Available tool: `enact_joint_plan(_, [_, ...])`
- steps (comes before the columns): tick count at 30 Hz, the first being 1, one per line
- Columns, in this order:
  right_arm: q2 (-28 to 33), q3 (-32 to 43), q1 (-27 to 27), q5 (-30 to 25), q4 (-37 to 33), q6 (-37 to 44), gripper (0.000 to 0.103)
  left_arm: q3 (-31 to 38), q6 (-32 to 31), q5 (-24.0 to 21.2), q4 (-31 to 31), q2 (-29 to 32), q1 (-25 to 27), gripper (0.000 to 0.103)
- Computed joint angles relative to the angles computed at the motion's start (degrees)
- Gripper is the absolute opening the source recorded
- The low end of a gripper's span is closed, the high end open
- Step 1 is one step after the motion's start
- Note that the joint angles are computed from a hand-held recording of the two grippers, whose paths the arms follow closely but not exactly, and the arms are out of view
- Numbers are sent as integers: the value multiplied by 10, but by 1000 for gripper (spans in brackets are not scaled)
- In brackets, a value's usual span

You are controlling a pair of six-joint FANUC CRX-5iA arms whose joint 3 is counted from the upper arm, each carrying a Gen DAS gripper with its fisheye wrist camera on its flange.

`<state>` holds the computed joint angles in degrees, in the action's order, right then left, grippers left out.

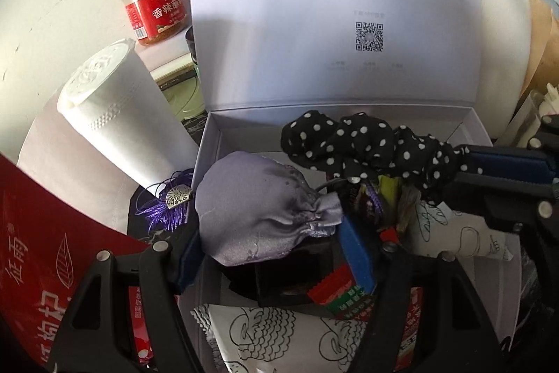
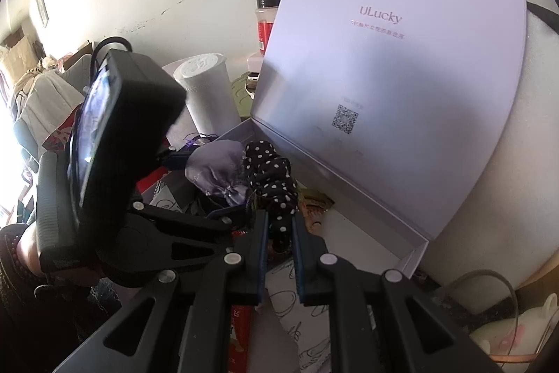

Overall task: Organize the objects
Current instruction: 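Open the left tool to release the sachet while the right tool releases the scrunchie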

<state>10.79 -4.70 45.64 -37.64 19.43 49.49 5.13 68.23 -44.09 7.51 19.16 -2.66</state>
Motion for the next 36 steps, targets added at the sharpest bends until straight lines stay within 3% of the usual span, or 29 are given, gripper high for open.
enact_joint_plan(7, [-5, 2, 2, -9, -21, 22, 13, -22, -34, 5, 55, -16, 14, 68])
enact_joint_plan(16, [-6, 1, 7, -11, -19, 13, 13, -21, -29, 0, 38, -44, 17, 71])
enact_joint_plan(20, [-14, -8, 8, 1, -35, 16, 13, -40, -9, 9, 5, -81, 8, 77])
enact_joint_plan(26, [-18, -13, 20, -22, 1, -3, 13, -66, -25, 14, 44, -103, 19, 77])
enact_joint_plan(29, [-22, -20, 26, -23, 18, -19, 27, -66, -19, 13, 32, -108, 17, 78])
enact_joint_plan(31, [-23, -31, 32, -26, 57, -55, 48, -69, -16, 22, 24, -112, 15, 81])
enact_joint_plan(33, [-26, -43, 35, -24, 94, -93, 55, -61, -2, 24, 4, -109, 14, 85])
enact_joint_plan(36, [-33, -55, 36, -14, 116, -121, 57, -60, 8, 20, -10, -113, 16, 87])
